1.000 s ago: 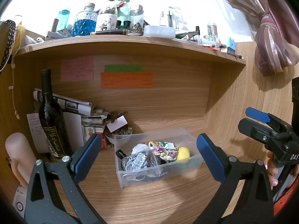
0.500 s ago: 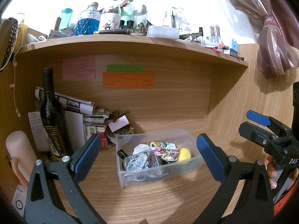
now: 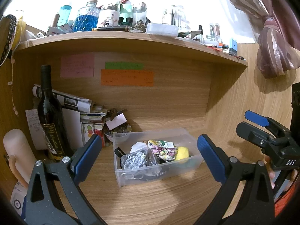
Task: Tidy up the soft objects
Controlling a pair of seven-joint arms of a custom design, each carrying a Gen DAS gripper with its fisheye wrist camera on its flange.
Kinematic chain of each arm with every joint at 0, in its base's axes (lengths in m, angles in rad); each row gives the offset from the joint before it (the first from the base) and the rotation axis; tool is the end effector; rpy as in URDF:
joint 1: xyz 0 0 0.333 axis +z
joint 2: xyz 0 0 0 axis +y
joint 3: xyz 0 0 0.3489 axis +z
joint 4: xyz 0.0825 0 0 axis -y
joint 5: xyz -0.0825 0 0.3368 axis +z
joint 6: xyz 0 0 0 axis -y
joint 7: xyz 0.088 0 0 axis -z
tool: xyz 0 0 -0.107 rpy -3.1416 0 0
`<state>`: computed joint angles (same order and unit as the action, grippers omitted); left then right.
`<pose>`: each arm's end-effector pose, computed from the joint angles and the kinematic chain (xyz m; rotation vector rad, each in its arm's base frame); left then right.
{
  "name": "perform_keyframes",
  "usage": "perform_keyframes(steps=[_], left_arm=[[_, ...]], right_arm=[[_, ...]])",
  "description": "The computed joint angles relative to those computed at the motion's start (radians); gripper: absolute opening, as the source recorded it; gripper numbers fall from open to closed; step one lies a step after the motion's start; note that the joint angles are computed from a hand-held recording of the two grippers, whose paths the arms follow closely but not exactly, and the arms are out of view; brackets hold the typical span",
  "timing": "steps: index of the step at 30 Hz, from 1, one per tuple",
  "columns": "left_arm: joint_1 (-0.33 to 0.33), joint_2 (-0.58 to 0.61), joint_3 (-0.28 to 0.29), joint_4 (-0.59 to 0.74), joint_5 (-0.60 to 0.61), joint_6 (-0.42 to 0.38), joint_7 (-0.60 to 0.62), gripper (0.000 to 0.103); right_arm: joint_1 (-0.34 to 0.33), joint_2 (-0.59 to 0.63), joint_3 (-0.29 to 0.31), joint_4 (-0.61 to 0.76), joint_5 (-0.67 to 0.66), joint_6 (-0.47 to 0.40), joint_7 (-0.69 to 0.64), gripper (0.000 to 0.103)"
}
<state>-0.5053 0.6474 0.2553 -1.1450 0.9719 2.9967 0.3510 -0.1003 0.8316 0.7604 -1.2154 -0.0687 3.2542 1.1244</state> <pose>0.6813 -0.3135 0.5810 -1.3764 1.4798 -1.1950 0.7260 0.2266 0.5601 -1.5662 0.8758 -0.6974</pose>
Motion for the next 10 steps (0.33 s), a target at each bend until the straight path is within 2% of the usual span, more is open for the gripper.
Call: perform_keyframes(steps=[10], left_arm=[[0.011,0.008,-0.012,0.004,-0.039,-0.006,0.034,0.103]], right_arm=[[0.020,0.024,-0.016,0.060,0.044,-0.048,-0.035,0.103]])
